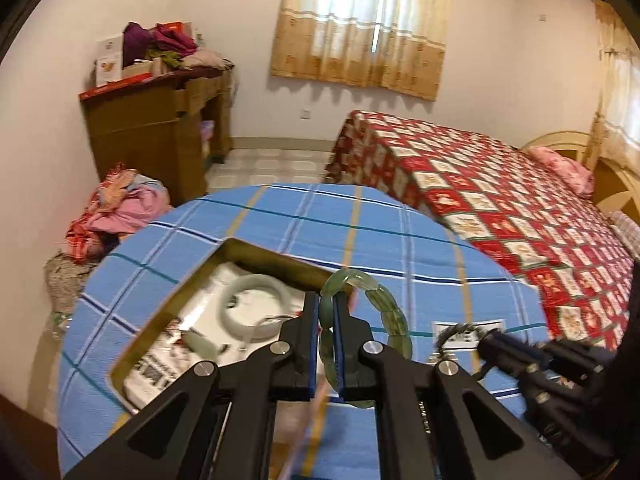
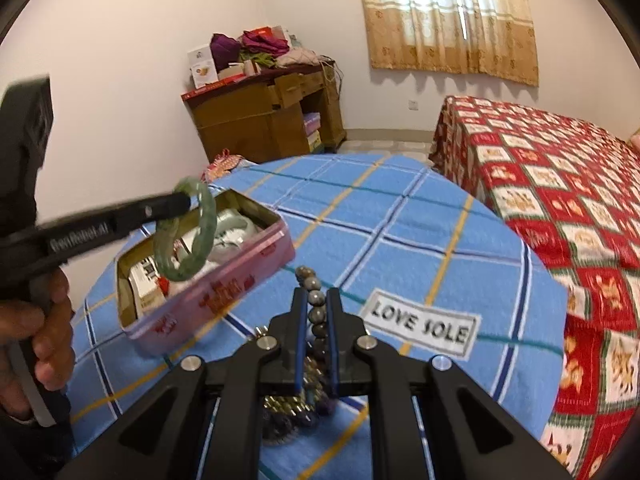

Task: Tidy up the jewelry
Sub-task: 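Carry the jade bangle and brown bead bracelet over the pink tin with both tools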

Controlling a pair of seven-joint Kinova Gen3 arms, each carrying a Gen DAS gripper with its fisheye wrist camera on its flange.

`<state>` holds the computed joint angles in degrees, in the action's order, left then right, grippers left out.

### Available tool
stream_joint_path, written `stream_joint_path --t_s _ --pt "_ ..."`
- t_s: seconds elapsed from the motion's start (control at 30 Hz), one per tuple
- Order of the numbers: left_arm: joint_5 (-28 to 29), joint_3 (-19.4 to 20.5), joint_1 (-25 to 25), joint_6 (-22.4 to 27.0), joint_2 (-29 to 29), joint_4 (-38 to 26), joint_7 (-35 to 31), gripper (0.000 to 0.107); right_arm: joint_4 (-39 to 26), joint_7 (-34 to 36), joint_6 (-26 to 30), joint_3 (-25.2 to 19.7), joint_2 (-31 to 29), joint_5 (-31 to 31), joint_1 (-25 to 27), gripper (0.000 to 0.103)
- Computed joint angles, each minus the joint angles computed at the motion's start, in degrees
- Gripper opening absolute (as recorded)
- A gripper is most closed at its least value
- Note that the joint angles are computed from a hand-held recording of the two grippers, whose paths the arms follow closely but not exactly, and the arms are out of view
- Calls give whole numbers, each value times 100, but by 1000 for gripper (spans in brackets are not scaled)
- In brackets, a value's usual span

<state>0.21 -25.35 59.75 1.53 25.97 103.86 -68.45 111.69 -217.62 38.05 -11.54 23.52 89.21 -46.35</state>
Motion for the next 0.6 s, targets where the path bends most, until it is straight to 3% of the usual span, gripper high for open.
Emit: stream_joint_path --t_s 0.3,0.6 --pt "3 -488 96 121 106 80 241 6 -775 928 -319 166 267 -105 2 12" --pt "-208 -447 -158 197 151 137 559 6 -1531 1828 -736 535 663 -522 -177 12"
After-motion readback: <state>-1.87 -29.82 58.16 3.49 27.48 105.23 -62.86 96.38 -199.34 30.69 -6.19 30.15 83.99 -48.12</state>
